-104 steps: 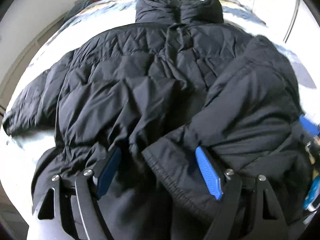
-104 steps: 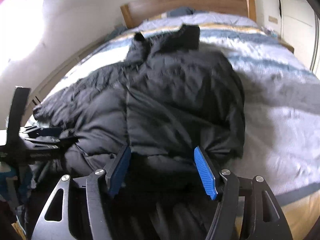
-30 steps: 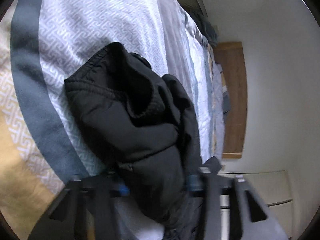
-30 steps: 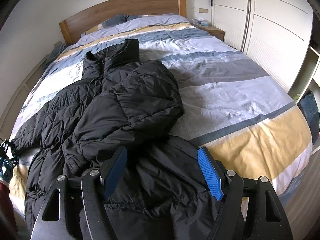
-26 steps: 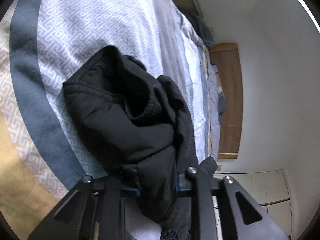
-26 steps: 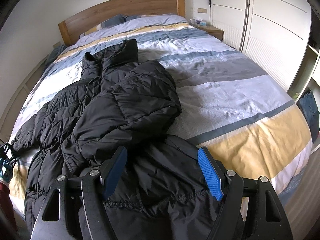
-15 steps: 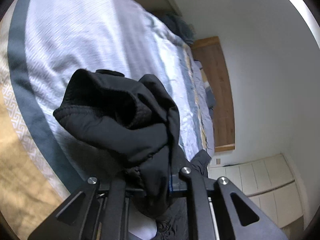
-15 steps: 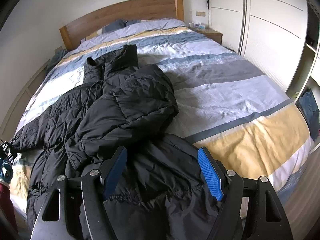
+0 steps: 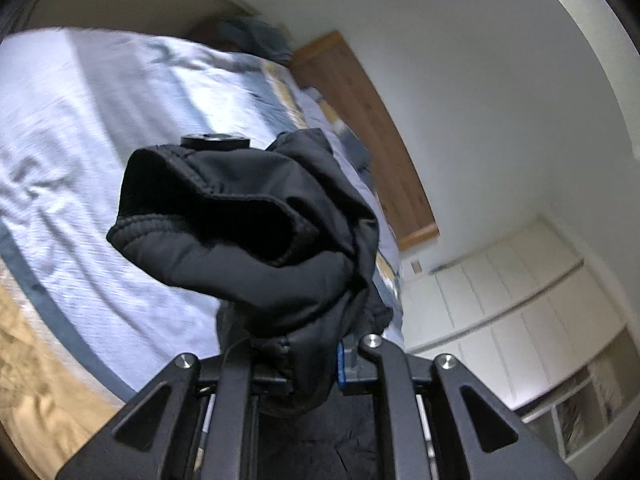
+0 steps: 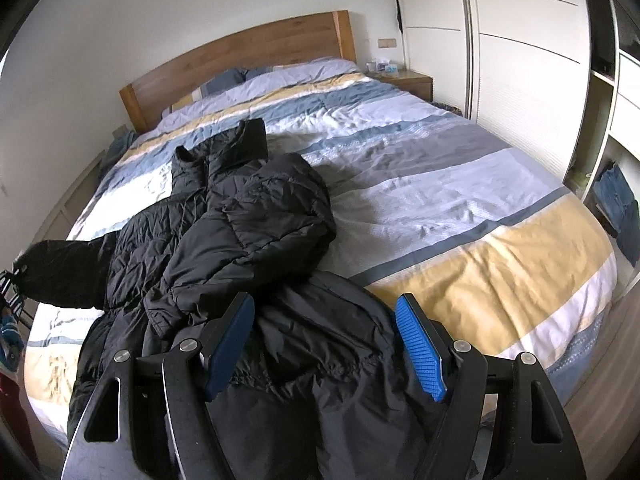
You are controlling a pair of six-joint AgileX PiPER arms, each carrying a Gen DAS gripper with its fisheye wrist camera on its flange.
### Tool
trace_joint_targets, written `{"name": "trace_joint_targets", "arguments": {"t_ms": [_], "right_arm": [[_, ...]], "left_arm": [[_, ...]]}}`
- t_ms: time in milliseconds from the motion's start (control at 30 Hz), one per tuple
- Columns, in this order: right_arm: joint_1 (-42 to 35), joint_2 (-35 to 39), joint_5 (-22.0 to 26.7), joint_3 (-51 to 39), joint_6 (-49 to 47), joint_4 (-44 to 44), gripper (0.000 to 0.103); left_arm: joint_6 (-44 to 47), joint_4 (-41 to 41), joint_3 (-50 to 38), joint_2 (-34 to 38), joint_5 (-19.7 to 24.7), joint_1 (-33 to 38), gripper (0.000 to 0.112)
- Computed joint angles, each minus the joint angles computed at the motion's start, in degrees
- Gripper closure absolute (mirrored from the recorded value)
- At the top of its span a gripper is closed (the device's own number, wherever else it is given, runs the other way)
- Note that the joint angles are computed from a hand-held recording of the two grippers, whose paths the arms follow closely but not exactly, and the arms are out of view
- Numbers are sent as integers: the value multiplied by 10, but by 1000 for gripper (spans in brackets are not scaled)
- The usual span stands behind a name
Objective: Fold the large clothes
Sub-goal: 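Grasp the other sleeve cuff with the left tool and lift it, then lay the held sleeve across the coat body and open the left tool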
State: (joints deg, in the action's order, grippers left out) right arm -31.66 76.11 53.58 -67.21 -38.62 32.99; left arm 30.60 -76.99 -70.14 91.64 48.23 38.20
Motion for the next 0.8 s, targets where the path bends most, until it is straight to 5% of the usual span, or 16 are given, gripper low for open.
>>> {"name": "trace_joint_targets", "arguments": {"t_ms": [400,800], "right_arm": [[-118,4,53,8,-109,87,30],[-173,56,65,11,-174,126,30]], "left_arm": [[-128,156,-2,-86,-108,-240,100],[-439,483,-37,-17,-214,-488,100]]}}
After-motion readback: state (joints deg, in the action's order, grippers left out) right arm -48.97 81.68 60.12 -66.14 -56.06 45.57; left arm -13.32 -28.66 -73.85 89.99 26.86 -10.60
